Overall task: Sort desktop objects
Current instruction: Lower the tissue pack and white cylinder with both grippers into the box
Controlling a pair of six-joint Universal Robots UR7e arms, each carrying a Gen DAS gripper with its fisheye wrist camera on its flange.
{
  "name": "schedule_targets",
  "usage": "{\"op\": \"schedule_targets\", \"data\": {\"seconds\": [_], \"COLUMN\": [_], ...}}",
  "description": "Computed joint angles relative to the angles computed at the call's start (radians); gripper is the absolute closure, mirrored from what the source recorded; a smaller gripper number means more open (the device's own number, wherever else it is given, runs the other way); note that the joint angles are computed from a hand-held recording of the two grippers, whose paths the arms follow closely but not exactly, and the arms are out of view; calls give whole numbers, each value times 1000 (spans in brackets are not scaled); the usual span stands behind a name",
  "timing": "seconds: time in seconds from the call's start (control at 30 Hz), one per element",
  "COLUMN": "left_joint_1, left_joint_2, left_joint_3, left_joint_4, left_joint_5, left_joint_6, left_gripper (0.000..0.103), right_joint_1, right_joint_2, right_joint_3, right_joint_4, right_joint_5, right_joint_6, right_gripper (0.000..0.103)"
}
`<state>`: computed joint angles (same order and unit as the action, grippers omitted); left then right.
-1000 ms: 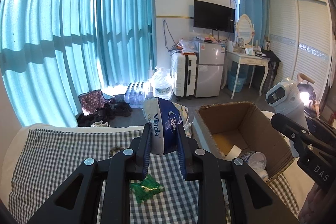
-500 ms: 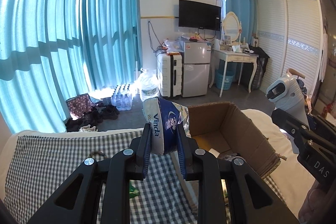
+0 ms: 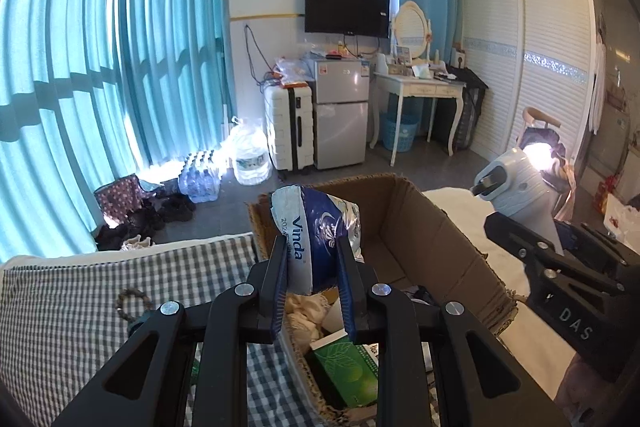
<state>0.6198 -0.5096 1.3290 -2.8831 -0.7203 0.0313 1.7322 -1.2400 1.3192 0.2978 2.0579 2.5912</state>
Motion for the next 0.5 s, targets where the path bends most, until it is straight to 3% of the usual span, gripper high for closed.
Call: {"op": "schedule_targets", "data": {"seconds": [0.5], "left_joint_1": [52], "left_joint_2": [113], "left_joint_3": [-137], "left_joint_4": [142], "left_joint_5": [-64], "left_joint_6": [-26], "left_gripper": [81], "right_joint_1": [-79], "right_joint_2": [117], "right_joint_3": [-120], "right_joint_4": [127], "right_joint_5": [-12], "right_joint_6": [30], "right_gripper": [63]}}
